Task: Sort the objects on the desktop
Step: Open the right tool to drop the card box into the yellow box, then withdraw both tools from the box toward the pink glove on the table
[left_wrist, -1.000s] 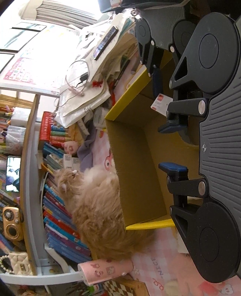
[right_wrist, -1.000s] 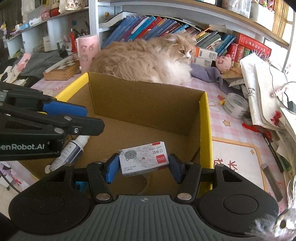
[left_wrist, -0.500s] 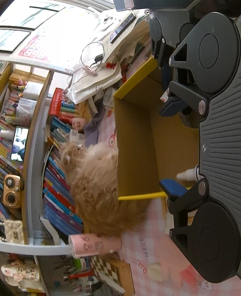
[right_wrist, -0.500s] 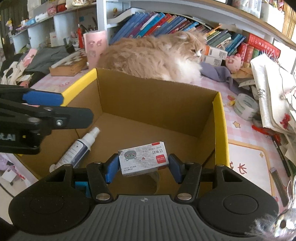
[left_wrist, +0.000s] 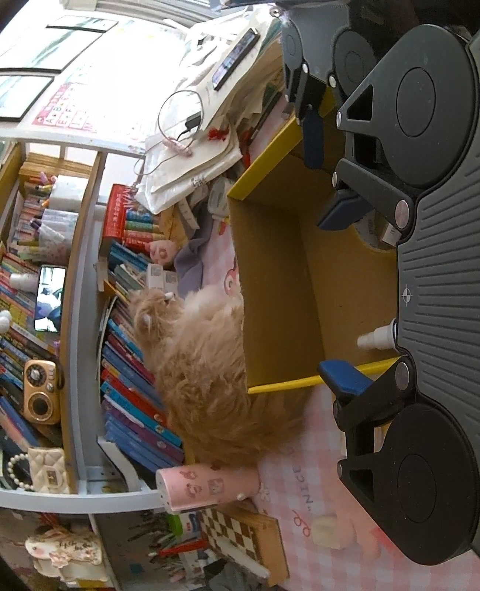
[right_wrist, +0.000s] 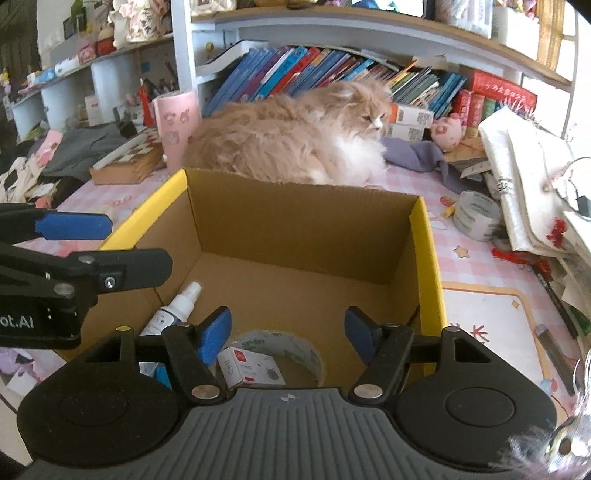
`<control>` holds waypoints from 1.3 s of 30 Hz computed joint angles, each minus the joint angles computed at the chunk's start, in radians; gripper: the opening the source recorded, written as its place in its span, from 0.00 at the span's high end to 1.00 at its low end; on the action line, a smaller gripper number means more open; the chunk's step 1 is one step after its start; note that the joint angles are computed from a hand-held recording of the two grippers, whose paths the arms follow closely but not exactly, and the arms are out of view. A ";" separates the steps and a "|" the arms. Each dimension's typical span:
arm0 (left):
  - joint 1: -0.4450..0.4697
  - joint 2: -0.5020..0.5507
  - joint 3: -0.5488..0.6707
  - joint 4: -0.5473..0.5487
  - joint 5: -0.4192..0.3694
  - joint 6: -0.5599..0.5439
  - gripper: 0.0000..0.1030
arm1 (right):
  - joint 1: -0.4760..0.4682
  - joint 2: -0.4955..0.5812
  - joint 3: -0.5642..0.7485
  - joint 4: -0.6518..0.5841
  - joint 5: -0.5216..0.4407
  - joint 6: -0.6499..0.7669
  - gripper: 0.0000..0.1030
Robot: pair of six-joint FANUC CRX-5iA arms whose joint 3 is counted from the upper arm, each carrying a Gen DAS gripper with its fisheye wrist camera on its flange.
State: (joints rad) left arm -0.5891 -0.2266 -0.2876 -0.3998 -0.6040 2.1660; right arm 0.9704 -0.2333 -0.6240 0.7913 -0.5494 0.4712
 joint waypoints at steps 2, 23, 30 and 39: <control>0.005 -0.013 -0.013 0.010 0.010 -0.014 0.22 | 0.006 -0.007 -0.014 0.046 -0.004 -0.051 0.36; 0.157 -0.215 -0.277 0.382 0.198 -0.435 0.21 | 0.212 -0.030 -0.057 0.281 -0.274 -0.406 0.36; 0.227 -0.342 -0.433 0.656 0.226 -0.705 0.21 | 0.340 -0.015 -0.052 0.297 -0.448 -0.574 0.36; 0.352 -0.552 -0.569 0.825 0.091 -0.900 0.18 | 0.541 0.033 -0.006 0.222 -0.666 -0.689 0.35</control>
